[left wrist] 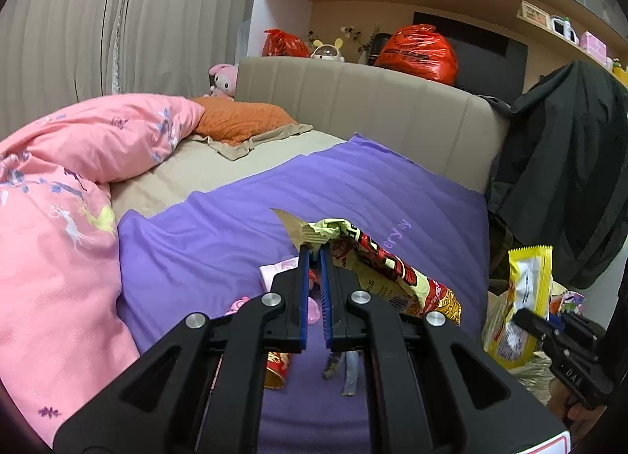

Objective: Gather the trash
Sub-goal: 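Carry both wrappers with both tools over the yellow-bagged bin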

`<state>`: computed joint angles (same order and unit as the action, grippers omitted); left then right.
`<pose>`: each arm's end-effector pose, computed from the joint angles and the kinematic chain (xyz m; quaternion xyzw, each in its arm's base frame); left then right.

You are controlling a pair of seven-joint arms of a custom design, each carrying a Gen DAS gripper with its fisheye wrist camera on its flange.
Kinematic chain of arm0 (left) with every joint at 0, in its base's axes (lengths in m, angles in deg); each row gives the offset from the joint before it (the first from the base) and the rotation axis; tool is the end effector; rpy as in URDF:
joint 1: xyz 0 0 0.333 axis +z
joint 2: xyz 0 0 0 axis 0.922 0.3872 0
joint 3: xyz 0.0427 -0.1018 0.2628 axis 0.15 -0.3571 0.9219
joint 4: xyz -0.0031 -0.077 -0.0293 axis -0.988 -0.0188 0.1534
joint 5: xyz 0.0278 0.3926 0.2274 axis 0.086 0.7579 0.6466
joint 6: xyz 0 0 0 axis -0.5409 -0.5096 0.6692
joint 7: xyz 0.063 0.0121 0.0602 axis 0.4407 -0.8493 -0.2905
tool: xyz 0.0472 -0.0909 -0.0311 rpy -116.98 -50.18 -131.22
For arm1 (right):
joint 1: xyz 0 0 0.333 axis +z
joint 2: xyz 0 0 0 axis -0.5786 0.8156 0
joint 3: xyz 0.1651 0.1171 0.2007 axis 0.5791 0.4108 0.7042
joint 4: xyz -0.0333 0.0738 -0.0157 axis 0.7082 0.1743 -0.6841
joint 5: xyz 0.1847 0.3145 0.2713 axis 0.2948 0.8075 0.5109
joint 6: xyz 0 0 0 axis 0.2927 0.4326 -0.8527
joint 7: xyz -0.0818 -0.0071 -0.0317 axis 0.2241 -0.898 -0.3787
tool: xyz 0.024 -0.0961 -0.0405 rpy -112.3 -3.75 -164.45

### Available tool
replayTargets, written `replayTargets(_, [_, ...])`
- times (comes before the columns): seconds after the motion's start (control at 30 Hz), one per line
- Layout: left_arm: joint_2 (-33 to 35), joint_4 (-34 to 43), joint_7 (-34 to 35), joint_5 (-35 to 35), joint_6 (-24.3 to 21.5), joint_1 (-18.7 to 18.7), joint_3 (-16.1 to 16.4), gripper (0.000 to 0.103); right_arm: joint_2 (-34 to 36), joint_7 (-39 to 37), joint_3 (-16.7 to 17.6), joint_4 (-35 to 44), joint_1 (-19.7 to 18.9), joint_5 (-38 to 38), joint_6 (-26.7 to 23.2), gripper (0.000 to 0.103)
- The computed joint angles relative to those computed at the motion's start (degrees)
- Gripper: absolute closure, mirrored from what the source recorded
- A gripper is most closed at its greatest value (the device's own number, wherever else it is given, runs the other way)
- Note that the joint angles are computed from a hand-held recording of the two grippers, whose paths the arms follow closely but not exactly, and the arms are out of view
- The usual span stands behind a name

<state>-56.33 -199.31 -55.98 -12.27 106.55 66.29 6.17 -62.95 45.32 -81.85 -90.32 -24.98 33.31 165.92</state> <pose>0.4761 -0.1877 0.6328 -0.7238 0.4716 -0.3347 0.3764 0.5781 0.0378 0.5705 -0.7700 0.3611 -0.1304 0.5095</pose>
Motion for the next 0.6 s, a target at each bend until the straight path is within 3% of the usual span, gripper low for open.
replayTargets(0.3, [2.6, 6.1, 0.8, 2.7, -3.9, -1.6, -3.3, 0.098, -4.4, -4.1, -2.5, -2.0, -0.9, 2.0, -0.2, 0.089])
replayTargets(0.6, [12.1, 15.5, 0.5, 6.1, -5.8, -4.9, -5.2, 0.098, -4.6, -7.0, -6.1, -0.9, -3.5, 3.7, -0.4, 0.089])
